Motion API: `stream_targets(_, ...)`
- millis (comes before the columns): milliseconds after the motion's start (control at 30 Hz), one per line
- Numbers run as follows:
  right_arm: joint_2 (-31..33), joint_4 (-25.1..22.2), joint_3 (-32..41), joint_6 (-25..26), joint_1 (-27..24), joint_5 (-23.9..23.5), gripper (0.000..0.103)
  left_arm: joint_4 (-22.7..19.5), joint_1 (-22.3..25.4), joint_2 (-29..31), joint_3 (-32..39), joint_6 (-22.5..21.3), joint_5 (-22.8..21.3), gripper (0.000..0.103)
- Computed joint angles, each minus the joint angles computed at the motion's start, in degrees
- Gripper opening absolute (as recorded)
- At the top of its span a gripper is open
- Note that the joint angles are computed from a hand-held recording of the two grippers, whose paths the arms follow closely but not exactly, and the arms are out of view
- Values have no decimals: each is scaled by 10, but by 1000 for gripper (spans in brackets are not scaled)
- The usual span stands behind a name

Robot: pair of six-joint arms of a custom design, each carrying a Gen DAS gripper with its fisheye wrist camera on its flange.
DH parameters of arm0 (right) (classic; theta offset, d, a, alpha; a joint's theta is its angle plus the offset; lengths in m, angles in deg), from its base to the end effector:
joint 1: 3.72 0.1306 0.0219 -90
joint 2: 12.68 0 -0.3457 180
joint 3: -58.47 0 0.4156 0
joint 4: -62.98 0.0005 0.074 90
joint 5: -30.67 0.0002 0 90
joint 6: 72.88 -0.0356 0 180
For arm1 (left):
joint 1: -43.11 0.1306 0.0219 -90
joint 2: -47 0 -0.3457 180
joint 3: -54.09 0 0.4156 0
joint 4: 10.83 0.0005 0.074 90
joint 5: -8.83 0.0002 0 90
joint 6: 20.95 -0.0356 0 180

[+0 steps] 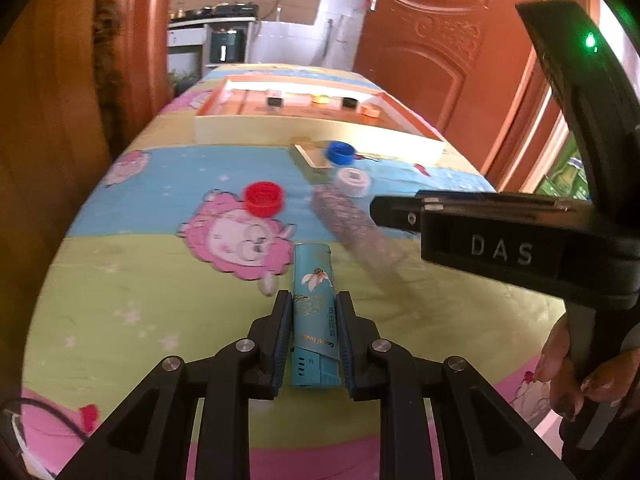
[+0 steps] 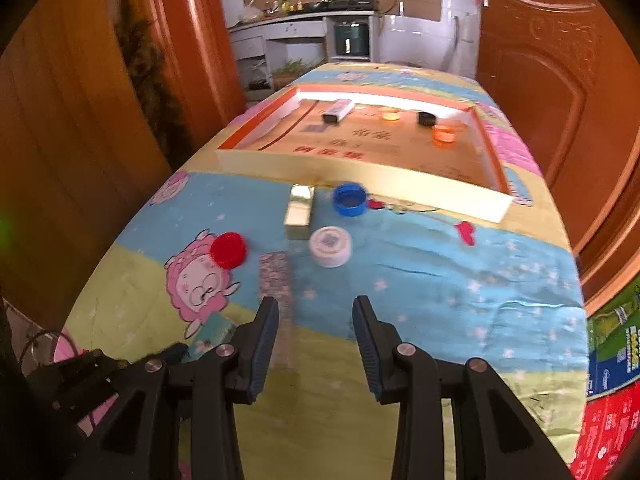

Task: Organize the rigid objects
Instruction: 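Grasp the teal flower-print tube with the left gripper while the right grasps the floral box, then carry the teal tube and floral box with both grippers into the lid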

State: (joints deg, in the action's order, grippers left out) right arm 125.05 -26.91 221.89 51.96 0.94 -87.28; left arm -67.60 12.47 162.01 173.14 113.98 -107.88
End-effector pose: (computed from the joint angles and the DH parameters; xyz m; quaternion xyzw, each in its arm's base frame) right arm 0.6943 0.0728 0.4483 -0.3704 0.8720 0.1709 0.2705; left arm 0.5642 -0.3162 0.3888 -0.1879 0.9056 -0.0175 0.3798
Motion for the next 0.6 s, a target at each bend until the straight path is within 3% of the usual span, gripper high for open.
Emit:
stream_targets(167,-22,16,-46,16,15,3,38,-1,8,-29,-37,22,-18,23)
stream_targets(333,-9,8,-35,16,30,22,38,1,17,-49,-59,28,-25,23)
stream_targets(400,-2,4,-27,10,33,35,20,5,19,-52,-62,26,-25,23)
stream_targets(600,-5,10,-26,3,29,21,20,11,25,-47,-50,11,-18,23)
